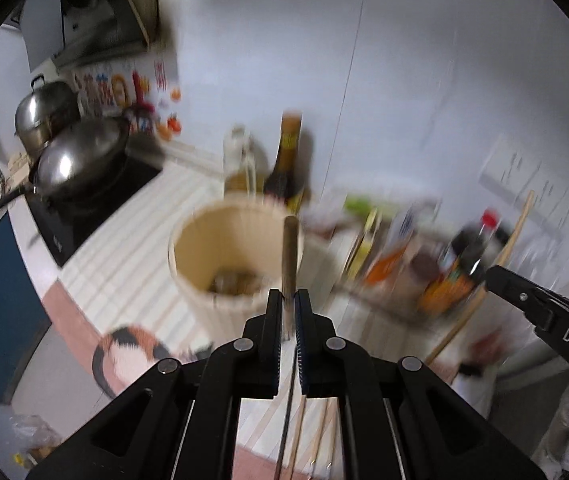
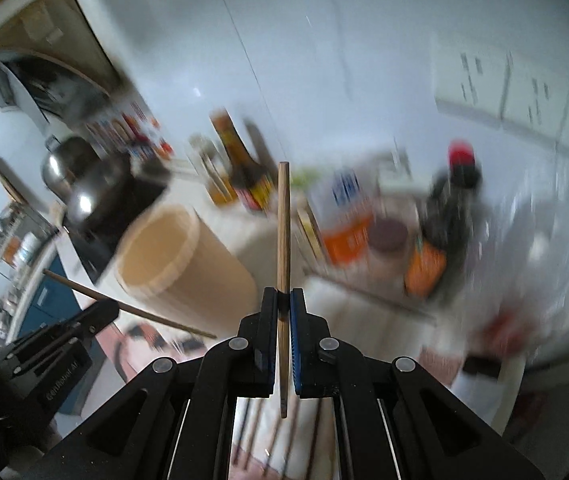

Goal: Organize utensils
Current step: 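Lift the chopsticks and drop them into the beige holder with both tools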

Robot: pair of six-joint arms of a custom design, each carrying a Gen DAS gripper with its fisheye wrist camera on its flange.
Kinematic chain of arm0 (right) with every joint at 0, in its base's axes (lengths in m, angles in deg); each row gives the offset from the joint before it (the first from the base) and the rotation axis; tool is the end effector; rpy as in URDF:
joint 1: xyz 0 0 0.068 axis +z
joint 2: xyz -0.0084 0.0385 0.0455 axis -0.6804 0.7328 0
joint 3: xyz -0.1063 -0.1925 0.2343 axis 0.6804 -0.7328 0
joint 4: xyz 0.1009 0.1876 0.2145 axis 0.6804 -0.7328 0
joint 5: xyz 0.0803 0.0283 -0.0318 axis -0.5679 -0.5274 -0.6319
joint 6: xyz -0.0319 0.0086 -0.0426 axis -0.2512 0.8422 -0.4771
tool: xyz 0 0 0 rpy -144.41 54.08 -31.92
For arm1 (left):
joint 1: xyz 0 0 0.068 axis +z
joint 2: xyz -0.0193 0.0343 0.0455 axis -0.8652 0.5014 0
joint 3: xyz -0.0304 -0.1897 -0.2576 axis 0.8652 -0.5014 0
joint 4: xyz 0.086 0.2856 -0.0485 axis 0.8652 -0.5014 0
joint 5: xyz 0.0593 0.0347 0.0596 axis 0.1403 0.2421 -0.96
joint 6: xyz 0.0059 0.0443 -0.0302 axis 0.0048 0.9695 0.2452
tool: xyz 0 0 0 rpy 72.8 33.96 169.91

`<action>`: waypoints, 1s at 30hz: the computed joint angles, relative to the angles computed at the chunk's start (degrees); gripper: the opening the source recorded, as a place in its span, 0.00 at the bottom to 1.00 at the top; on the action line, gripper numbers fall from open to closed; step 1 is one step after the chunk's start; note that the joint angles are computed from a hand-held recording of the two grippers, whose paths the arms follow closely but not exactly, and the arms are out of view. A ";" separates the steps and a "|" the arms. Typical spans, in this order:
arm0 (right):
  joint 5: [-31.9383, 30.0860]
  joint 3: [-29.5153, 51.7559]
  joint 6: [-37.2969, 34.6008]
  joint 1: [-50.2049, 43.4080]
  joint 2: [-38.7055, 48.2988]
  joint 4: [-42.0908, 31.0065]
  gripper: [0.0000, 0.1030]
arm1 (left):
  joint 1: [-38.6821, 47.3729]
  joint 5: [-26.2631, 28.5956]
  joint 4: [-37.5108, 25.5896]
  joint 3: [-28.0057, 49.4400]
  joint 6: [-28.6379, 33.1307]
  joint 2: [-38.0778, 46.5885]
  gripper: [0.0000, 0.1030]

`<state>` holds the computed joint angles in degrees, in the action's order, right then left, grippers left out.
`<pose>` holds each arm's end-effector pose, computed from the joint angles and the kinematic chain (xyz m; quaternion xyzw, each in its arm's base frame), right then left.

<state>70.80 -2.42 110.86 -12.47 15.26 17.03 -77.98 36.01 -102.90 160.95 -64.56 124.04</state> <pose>0.1821 0.0936 0.4534 0.1635 0.9184 0.0741 0.3526 0.2256 -0.0784 0.4584 0.1544 0.9245 -0.1171 0.3282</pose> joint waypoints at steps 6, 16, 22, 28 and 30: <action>0.34 17.25 -7.47 -3.16 9.85 0.93 0.06 | 5.67 4.64 -1.95 17.66 1.66 9.70 0.04; -2.85 29.52 -7.87 -4.09 27.92 6.72 0.06 | 12.20 6.55 -3.42 28.26 8.04 23.83 0.03; -6.04 28.31 -7.12 -4.18 35.10 9.43 0.06 | 12.88 6.88 -4.03 25.76 10.02 28.92 0.03; -7.87 26.58 -7.87 -4.76 38.85 9.92 0.06 | 12.92 8.01 -5.16 23.77 10.95 31.61 0.03; -8.55 25.51 -8.02 -5.18 39.28 10.25 0.06 | 13.14 8.73 -5.42 23.33 11.15 31.98 0.04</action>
